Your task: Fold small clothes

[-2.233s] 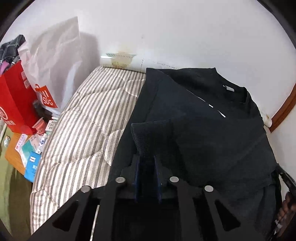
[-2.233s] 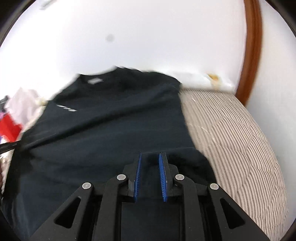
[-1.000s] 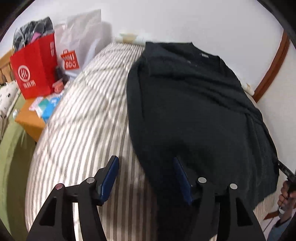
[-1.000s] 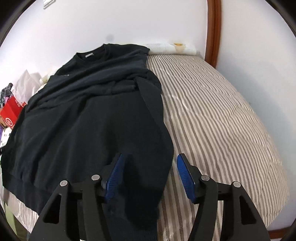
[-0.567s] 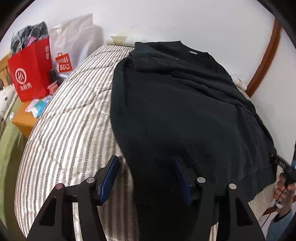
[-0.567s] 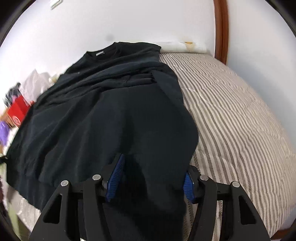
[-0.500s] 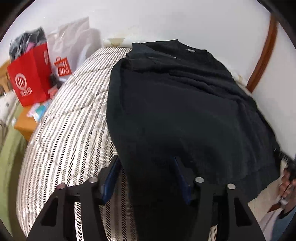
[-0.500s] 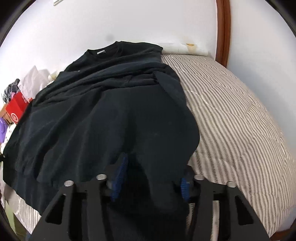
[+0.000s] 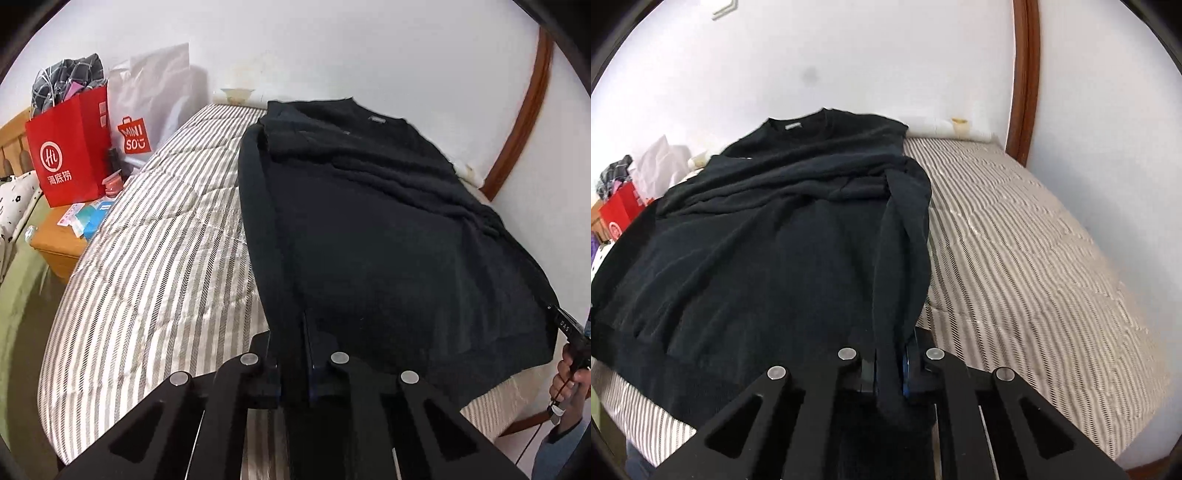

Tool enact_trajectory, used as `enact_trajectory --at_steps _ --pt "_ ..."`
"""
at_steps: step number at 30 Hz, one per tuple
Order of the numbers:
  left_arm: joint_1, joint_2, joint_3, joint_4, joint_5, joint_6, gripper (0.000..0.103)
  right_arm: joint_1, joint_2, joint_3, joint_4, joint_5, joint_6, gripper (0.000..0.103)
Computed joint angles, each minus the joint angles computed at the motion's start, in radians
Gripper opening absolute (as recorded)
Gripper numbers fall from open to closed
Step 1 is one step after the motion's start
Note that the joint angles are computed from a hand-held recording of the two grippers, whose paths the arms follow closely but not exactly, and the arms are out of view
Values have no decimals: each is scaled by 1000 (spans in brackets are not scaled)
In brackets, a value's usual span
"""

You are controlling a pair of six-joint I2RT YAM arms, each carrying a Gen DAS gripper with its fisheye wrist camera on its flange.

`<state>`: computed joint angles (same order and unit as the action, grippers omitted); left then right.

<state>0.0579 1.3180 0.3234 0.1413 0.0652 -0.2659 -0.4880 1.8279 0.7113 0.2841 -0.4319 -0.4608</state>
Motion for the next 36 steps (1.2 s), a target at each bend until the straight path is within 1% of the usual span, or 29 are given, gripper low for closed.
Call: enact_trajectory --at_steps 5,8,11,14,17,20,23,25,29,31,33,36 --pt "-36 -237 -73 -117 16 4 9 -74 -89 -33 -67 -80 -48 7" --pt "-45 -323 -75 -179 26 26 9 -126 -135 -33 -137 -142 -81 7" --pt "-40 -361 -65 -187 33 27 9 -156 -152 -4 -199 -190 -76 7" --pt "-25 -387 -48 -192 40 24 9 -139 -168 9 -181 -200 -22 7" --pt "13 -375 -20 -167 65 26 9 -116 -187 23 -169 -206 20 7" --pt "18 -336 8 -110 46 16 9 -89 -194 53 -165 -203 58 7" --pt "-17 -274 56 -79 -25 -5 9 -58 -177 99 -153 -186 94 7" --pt "-21 -216 95 -53 -35 -14 9 -37 -159 133 -161 -170 116 7" --pt "-8 -76 211 -29 -45 -18 9 31 -99 225 -163 -103 169 7" --pt "-6 -2 279 -35 -61 -16 9 62 -68 272 -169 -73 193 7" --pt "-11 91 368 -54 -95 -1 9 99 -26 336 -185 -37 225 7" --pt "-9 214 481 -53 -116 32 9 148 43 440 -212 11 274 8"
